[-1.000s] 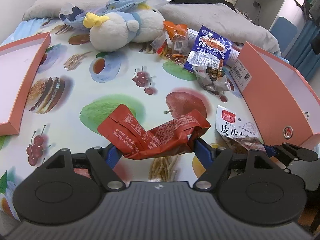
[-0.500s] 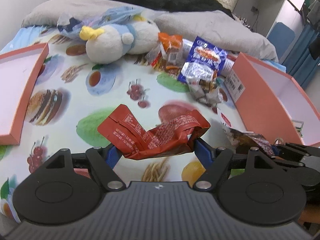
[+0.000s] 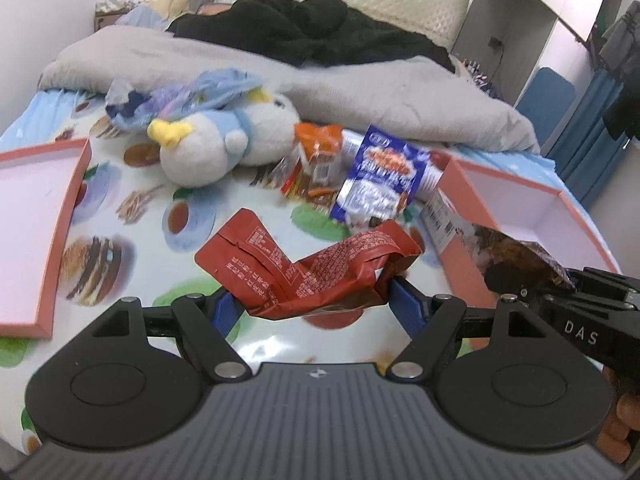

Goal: Organize snacks
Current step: 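Carry the red packet and shrimp-snack bag with both tools over the pink box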

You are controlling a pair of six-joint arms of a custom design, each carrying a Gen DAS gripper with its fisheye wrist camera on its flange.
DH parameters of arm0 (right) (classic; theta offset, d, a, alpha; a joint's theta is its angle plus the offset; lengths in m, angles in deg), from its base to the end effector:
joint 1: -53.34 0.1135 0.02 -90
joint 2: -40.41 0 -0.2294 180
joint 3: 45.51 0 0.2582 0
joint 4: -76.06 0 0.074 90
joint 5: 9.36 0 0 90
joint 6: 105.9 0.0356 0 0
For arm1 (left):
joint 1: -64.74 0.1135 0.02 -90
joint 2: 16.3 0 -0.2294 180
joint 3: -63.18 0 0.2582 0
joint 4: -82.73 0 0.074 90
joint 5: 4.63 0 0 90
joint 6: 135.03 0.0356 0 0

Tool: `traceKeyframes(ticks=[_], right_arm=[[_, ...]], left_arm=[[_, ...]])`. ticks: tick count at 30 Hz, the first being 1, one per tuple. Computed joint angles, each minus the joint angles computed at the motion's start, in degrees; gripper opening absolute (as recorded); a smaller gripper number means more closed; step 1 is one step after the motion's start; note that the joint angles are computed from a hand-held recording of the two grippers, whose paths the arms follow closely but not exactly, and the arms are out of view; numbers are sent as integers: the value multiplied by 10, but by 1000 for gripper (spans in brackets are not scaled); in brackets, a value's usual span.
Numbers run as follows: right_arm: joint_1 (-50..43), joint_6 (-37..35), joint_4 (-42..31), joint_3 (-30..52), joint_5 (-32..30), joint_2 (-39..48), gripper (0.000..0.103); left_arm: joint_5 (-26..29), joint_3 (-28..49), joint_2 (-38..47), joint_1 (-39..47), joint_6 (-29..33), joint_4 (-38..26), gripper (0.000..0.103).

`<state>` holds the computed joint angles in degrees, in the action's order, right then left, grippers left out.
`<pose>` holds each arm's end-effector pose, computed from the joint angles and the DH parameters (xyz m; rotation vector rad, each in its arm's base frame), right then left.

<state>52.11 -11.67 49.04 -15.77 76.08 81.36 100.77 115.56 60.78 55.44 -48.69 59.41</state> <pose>0.1860 -0.0012 0.1459 0.0634 2.2372 0.1175 0.2706 -0.0539 0.1487 0.2434 2.4008 -0.4281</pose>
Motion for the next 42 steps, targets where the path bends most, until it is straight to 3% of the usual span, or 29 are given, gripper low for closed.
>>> traceKeyframes(ticks=[11,25,42], right_arm=[[-99,-25,-32,60,-60,-38,34],[-268,-99,-17,109,-166,-6,34],[-473,-199,33,132,-244,141,34]], left_arm=[[-11,92,-6,-55,-22,-30,80],[-46,203,54,-163,-63,-19,80],[-82,363,258,-324,-94,-5,80]])
